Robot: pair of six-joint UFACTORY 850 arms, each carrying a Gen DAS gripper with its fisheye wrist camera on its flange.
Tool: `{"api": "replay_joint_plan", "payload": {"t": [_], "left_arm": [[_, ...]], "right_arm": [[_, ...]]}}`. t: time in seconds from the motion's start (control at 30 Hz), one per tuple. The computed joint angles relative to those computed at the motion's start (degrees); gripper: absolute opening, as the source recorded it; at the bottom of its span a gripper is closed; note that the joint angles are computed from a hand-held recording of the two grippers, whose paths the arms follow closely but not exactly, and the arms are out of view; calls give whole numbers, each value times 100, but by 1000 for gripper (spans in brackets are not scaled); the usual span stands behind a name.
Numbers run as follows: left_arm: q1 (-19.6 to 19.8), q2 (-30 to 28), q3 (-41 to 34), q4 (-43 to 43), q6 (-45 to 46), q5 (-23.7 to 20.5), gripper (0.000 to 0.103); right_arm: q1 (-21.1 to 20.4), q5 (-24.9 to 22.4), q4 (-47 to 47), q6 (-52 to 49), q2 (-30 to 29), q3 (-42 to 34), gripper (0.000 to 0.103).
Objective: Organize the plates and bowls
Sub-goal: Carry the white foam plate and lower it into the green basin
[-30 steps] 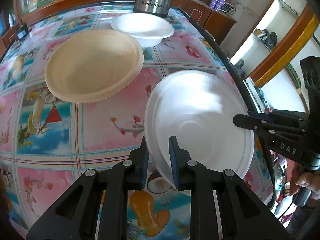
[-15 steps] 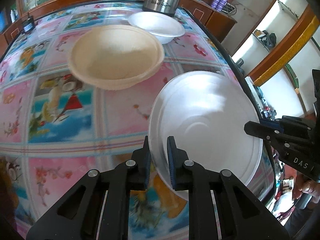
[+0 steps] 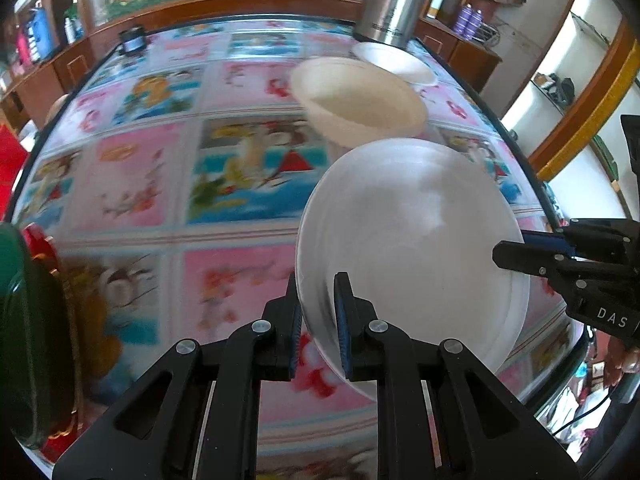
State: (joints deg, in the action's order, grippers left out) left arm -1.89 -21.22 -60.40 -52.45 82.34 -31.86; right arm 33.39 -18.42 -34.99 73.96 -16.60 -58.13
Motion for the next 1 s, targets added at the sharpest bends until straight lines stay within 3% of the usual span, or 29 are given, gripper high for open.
{"api": "replay_joint_plan", "payload": {"t": [0.53,1.0], "left_arm": [[1100,-36,-398,-573,710,-369,14],[1733,-307,-926,-728,670,-653,15]], "right_arm": [[387,-422,424,-985,-982,-1606,15],[603,-922,837,-1974,-1864,-3115,16]]}}
